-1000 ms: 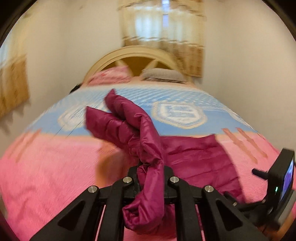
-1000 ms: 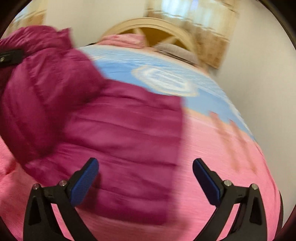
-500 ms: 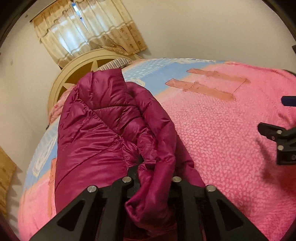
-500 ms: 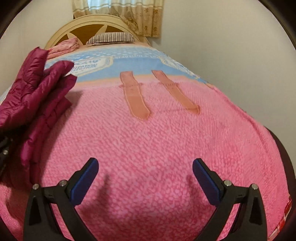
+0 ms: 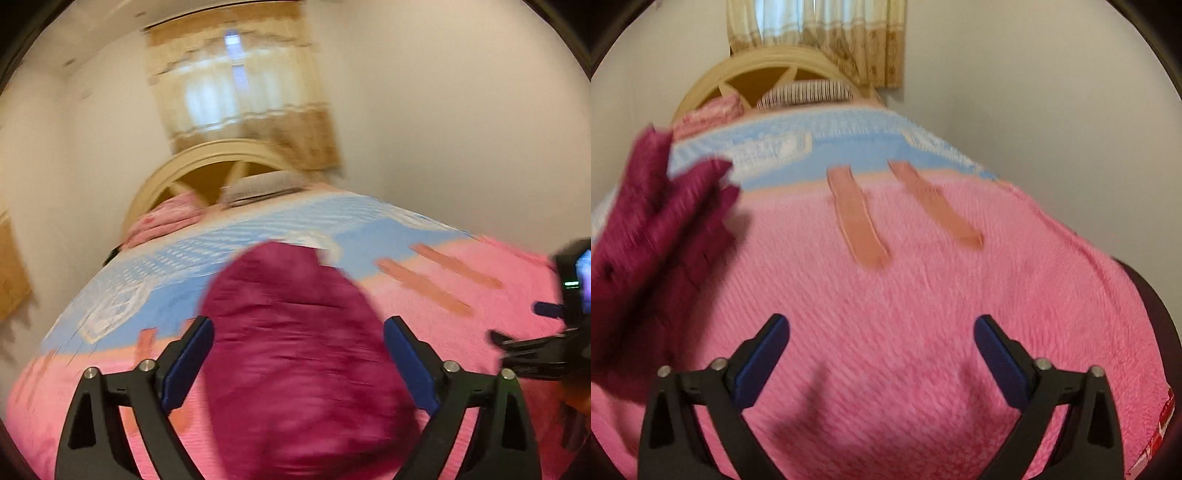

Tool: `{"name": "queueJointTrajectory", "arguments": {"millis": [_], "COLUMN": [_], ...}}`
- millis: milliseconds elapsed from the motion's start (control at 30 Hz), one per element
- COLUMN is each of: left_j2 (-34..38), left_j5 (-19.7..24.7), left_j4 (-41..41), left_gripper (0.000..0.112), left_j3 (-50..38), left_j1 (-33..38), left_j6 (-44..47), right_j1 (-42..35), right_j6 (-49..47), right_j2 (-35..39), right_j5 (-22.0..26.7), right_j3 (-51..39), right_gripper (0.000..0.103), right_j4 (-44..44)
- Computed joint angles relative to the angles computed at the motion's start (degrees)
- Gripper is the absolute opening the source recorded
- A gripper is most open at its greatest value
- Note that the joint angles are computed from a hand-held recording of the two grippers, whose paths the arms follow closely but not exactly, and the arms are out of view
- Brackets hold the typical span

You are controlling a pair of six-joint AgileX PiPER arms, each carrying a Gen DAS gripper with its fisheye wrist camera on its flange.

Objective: Fold large clothes
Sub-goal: 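Grasp the jacket with the right tool while the left tool folds its side over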

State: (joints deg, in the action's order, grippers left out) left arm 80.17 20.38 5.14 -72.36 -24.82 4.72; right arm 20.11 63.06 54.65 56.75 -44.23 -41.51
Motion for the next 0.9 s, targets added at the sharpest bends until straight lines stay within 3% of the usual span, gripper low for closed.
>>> {"name": "queueJointTrajectory", "arguments": {"millis": [33,100,167,300,400,500,667,733,900], "left_j2": [1.08,7.17,14.54,25.47,31.12,32.69,39.05,41.15,42.72], "left_j5": [0.77,5.9,13.2,21.17,25.92,27.46,31.86,32.22,30.66], "left_j4": [1.22,7.21,6.39,6.98,4.9,4.38,5.75,4.99,8.73], "left_gripper": [0.096,0.096,0.096,0.096,0.096,0.096,0.096,0.096,0.096], "left_j3": [-1.6,-8.91,-18.53,-32.79,-41.34,-43.7,-51.87,-53.78,-52.35], "left_j1": [2.05,5.89,10.16,13.29,13.75,13.85,11.87,11.47,8.08], "left_j6": [-1.53,-9.38,-12.34,-17.43,-17.37,-17.83,-20.03,-19.47,-18.85], "right_j1": [0.41,1.74,4.05,7.26,7.15,7.45,4.96,6.42,3.65], "right_j6": [-0.4,-1.94,-3.22,-8.18,-12.05,-12.13,-8.84,-6.79,-0.59], "right_j2": [0.27,3.7,8.38,21.25,31.19,40.75,45.38,44.4,39.54], "right_j5": [0.05,-0.17,-0.07,1.33,1.53,2.01,-1.71,-0.29,-5.74], "right_j3": [-1.54,-8.31,-15.76,-34.51,-47.22,-56.67,-53.99,-51.33,-38.51], "right_gripper": [0.083,0.077,0.075,0.075,0.074,0.071,0.061,0.061,0.061], "right_j4": [0.26,0.6,0.37,2.0,6.04,6.14,7.08,5.42,5.73]}}
